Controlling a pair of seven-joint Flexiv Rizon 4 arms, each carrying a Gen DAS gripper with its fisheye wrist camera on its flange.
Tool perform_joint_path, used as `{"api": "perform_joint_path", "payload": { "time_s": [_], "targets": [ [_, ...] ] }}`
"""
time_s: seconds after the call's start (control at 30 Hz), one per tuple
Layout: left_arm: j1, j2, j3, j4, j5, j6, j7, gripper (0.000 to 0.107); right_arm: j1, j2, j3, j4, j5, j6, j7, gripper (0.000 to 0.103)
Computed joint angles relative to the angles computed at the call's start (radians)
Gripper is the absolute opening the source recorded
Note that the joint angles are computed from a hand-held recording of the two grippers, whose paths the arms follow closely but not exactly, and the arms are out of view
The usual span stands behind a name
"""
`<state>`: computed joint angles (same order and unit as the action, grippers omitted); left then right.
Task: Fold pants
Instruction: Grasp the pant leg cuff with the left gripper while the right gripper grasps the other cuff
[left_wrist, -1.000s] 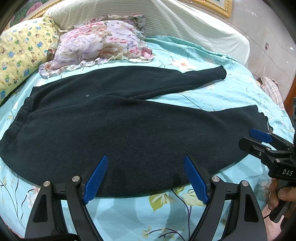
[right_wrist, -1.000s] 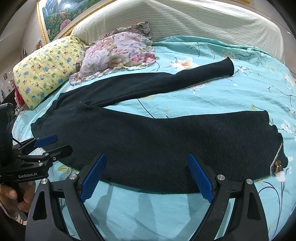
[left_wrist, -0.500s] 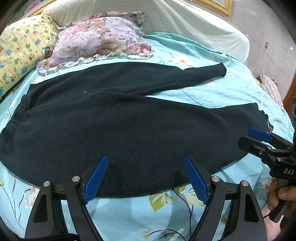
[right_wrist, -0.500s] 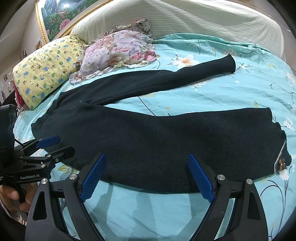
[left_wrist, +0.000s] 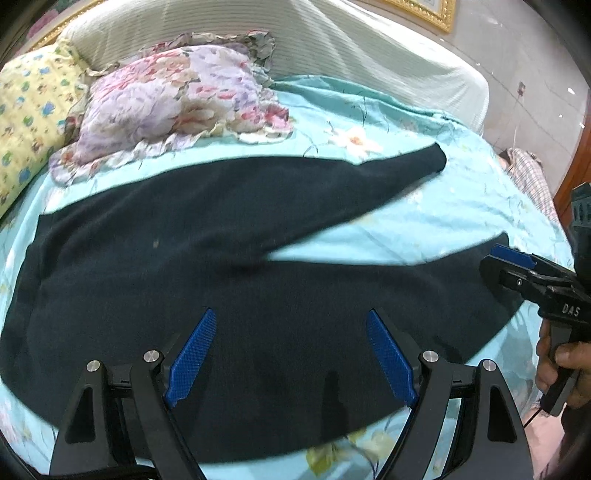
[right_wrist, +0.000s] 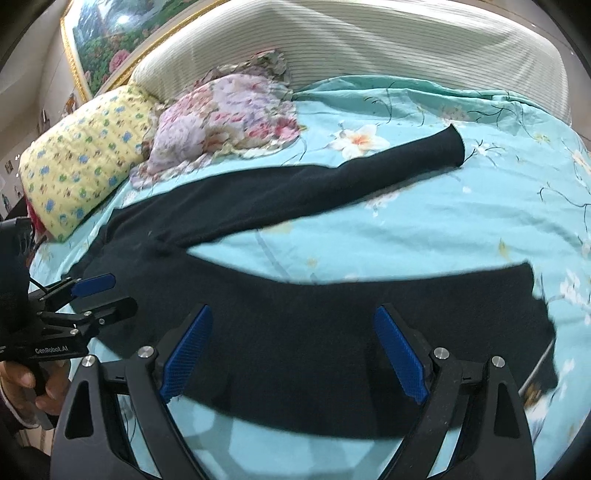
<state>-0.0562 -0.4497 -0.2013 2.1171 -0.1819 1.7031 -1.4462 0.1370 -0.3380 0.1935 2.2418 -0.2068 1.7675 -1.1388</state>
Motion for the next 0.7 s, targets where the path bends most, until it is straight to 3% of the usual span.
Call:
{"api": "perform_joint_path", "payload": {
  "time_s": [0.13,0.27,0.57,0.7],
  "targets": [
    [0.041,-0.031,-0.035,-0.09,-0.012,-0.085,0.054,0.084,-0.09,-0.03,0.057,-0.088,-0.003,-0.085,-0.001,0.09],
    [0.022,-0.086,-0.01,-0.22,-0.031,-0.195,0.132,0.084,-0.151,-0.072,0.098,-0.199,0.036,-0.2,-0.044,0.09],
    [0.033,-0.254,-0.031,-0.536,-0.114,-0.445,0.355,0.084,-0.225,-0.21,0.106,-0.51,0.183,-0.394,-0.149,0.09],
    [0.011,-0.334,-0.008,-0.686,-0.133,-0.54,0.429,0.084,-0.237,-0.286,0.091,-0.665,0.236,-0.491,-0.194,0.09]
  ]
}}
